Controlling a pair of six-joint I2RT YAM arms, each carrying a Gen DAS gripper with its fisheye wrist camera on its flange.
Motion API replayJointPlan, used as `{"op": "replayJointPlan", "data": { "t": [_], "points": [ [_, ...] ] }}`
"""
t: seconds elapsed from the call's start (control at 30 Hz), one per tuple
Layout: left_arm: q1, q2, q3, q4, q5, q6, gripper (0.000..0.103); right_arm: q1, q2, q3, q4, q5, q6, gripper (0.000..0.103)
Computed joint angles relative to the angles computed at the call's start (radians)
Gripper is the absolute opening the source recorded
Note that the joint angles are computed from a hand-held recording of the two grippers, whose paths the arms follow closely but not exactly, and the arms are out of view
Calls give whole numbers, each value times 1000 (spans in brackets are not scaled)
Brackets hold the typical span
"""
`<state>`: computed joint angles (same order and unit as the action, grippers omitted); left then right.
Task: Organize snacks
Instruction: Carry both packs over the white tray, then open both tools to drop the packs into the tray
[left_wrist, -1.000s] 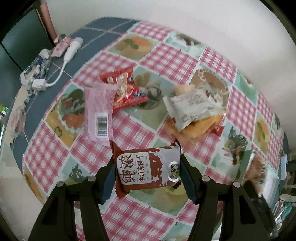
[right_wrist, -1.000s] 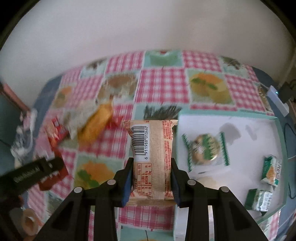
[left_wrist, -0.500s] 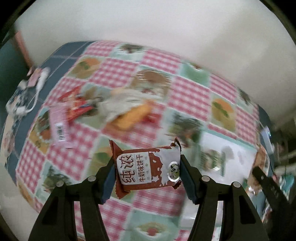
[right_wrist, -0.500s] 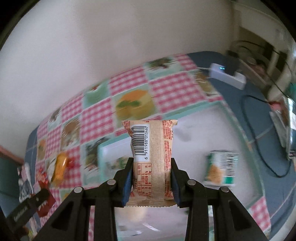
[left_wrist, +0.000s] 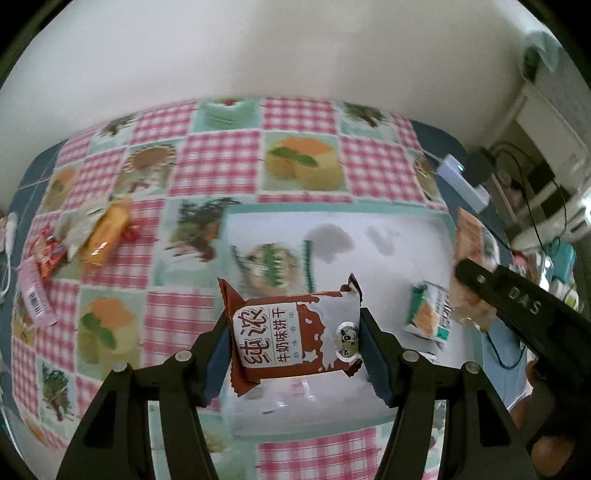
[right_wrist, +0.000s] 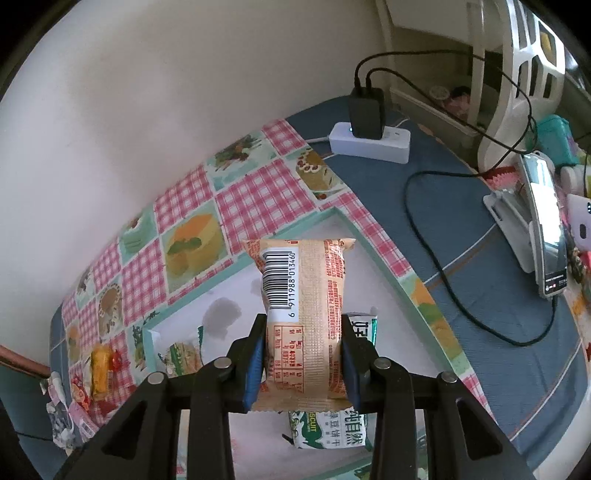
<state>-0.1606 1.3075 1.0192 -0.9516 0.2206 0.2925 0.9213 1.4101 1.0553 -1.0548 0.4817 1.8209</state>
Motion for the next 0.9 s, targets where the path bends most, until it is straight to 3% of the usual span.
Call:
{"op": "replayJointPlan", "data": {
  "t": [0.17,0.37,0.43,0.47,0.5,0.63,0.7,0.9],
  "points": [
    [-11,6,-6,-5,4,-6,71,-4,13,-1,29,-12,-28,39],
    [89,73,49,7,-20,-23,79,-7,29,8,55,-21,-61,40],
    [122,99,62,26,-58,-36,86,-12,34,9,60,-29,-69,57],
    [137,114,71,36,-76,-41,90,-13,36,8,62,-31,-67,80],
    [161,134,81,49,-95,-47,93,-13,36,6,65,-28,-64,90],
    [230,197,115,83,-150,-61,93,-18,57,14,61,-39,-73,90],
    [265,238,140,92,-182,-65,93,-23,88,32,43,-50,-82,103],
    [369,336,226,108,-225,-73,93,-18,161,81,48,-44,-123,103]
  ]
}}
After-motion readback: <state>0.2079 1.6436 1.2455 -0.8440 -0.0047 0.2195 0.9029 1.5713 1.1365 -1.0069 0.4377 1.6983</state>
